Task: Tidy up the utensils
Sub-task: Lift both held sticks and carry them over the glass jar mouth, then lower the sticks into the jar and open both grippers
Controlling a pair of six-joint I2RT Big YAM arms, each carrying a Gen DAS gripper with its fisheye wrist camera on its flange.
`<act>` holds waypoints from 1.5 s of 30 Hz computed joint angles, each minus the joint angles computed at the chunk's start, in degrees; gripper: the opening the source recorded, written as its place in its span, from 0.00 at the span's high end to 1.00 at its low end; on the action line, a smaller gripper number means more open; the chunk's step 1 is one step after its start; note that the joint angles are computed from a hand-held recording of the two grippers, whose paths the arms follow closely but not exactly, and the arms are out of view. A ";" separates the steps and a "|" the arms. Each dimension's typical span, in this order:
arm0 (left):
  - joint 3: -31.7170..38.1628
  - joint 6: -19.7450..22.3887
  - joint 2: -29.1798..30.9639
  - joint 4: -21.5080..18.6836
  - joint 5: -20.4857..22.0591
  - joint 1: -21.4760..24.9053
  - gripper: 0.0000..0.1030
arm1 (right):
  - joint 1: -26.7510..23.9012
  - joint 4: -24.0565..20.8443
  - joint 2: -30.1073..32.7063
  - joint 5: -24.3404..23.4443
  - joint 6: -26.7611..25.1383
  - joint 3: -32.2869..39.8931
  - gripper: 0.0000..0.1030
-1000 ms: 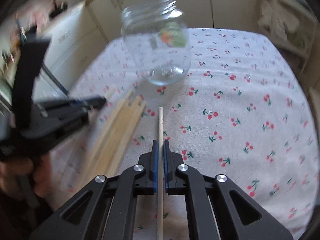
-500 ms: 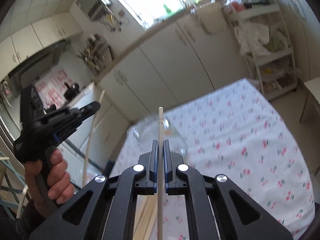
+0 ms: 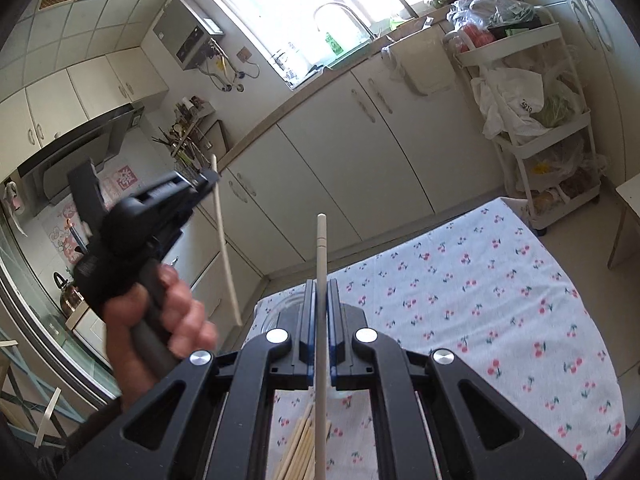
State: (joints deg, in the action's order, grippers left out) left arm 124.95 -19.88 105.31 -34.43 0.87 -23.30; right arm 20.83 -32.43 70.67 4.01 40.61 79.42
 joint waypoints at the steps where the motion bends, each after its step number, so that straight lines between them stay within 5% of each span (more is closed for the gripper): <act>1: 0.73 0.03 0.80 -0.13 -0.71 -0.05 0.95 | -0.33 0.36 0.57 -0.17 -0.22 0.33 0.94; 14: -13.94 3.91 -3.60 8.31 -1.39 -0.22 0.95 | -2.39 6.79 7.08 -0.46 -0.20 4.96 0.94; 24: -22.92 8.10 -9.02 7.83 5.00 0.84 0.95 | -2.44 15.01 14.15 1.39 3.48 11.48 0.94; 31: -26.61 12.26 -12.60 5.69 8.90 1.47 0.93 | -1.55 14.61 17.95 3.46 1.84 13.43 0.94; 34: -27.60 12.11 -13.80 4.06 10.15 2.13 0.83 | -0.81 13.98 17.66 3.85 0.54 12.14 0.94; 36: -27.98 11.11 -14.43 2.90 11.06 2.67 0.66 | -0.34 13.81 17.16 3.96 -0.49 11.24 0.94; 45: -32.09 8.88 -18.48 -3.94 11.02 4.30 0.45 | 2.60 8.68 13.71 4.16 -7.25 8.40 0.94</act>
State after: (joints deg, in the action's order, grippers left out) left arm 92.86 -11.00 86.83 -38.37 11.89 -19.01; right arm 23.43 -23.75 84.37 8.17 33.35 87.82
